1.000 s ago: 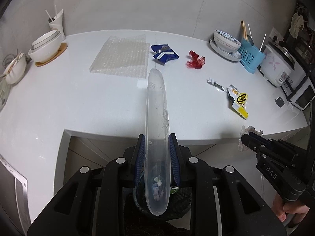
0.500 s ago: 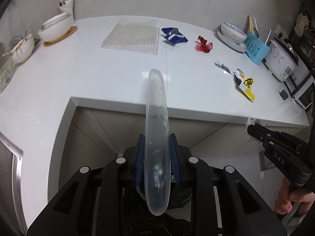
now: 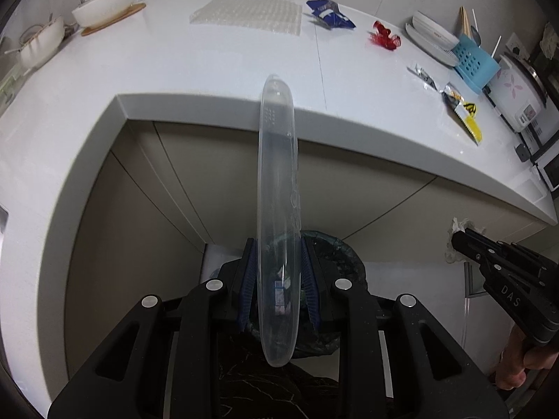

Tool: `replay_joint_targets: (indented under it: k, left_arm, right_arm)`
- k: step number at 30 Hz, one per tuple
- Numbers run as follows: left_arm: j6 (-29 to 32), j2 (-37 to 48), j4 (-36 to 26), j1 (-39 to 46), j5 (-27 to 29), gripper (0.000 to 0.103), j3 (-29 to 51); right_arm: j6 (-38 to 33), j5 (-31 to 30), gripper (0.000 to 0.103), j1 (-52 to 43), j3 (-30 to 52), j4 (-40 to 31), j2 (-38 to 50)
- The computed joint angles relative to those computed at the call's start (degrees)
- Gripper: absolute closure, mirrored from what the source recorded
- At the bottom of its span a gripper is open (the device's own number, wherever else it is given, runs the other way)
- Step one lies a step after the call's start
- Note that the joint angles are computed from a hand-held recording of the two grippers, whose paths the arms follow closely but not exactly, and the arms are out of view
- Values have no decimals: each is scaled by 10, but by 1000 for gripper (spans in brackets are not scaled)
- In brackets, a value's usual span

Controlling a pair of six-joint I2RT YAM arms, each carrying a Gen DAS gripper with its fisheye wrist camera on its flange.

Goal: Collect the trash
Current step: 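Carry the plastic tube and tissue down over the wastebasket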

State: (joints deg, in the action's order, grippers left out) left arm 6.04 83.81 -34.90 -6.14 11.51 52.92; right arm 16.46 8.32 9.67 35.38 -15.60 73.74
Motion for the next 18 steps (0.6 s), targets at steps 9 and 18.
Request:
replay_joint_targets:
  k: [9, 18]
  left_arm:
    - [9, 39, 63, -7, -6, 78, -43]
    - [38, 62, 100, 9, -6, 78, -81]
  right_arm:
    - [-5, -7, 92, -10, -25, 67, 67]
    - [-19, -17, 92, -1, -41, 157, 148]
